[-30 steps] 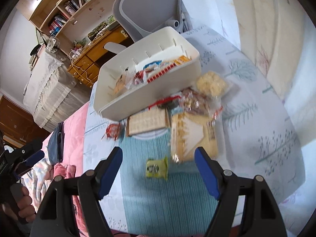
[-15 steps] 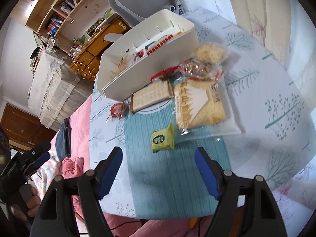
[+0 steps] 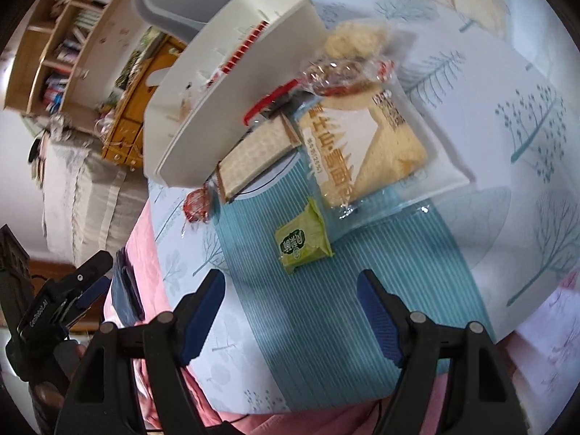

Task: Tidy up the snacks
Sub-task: 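Grasp the red round bun wrapper with left tool while right grasps the green-yellow packet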

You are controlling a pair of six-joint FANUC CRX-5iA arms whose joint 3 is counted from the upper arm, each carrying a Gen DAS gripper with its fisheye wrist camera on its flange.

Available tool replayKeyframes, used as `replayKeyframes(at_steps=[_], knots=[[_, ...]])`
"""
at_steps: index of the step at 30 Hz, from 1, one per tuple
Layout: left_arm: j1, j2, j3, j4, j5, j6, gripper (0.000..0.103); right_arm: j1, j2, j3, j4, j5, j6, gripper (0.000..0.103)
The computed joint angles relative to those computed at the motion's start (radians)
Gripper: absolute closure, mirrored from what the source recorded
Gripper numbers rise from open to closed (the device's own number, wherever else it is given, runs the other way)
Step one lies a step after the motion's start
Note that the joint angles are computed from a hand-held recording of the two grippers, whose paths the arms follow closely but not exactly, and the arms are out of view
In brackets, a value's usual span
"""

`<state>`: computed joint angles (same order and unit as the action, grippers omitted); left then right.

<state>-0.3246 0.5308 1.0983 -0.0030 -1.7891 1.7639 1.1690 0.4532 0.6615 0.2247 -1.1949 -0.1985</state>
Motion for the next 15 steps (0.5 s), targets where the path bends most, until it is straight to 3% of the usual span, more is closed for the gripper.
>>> replayKeyframes(at_steps=[8,15], knots=[[0.025,0.061,-0.036,0.049,0.079,-0.072,0.005,-0.005,0.106,0.139,-0.026,-0.112,-0.022,0.027],[0.035,0.132,-0.009,0.053,0.095,-0.073,0.005,-0.017,0.288,0.437,-0.038,-0.337,0.099,0.027]])
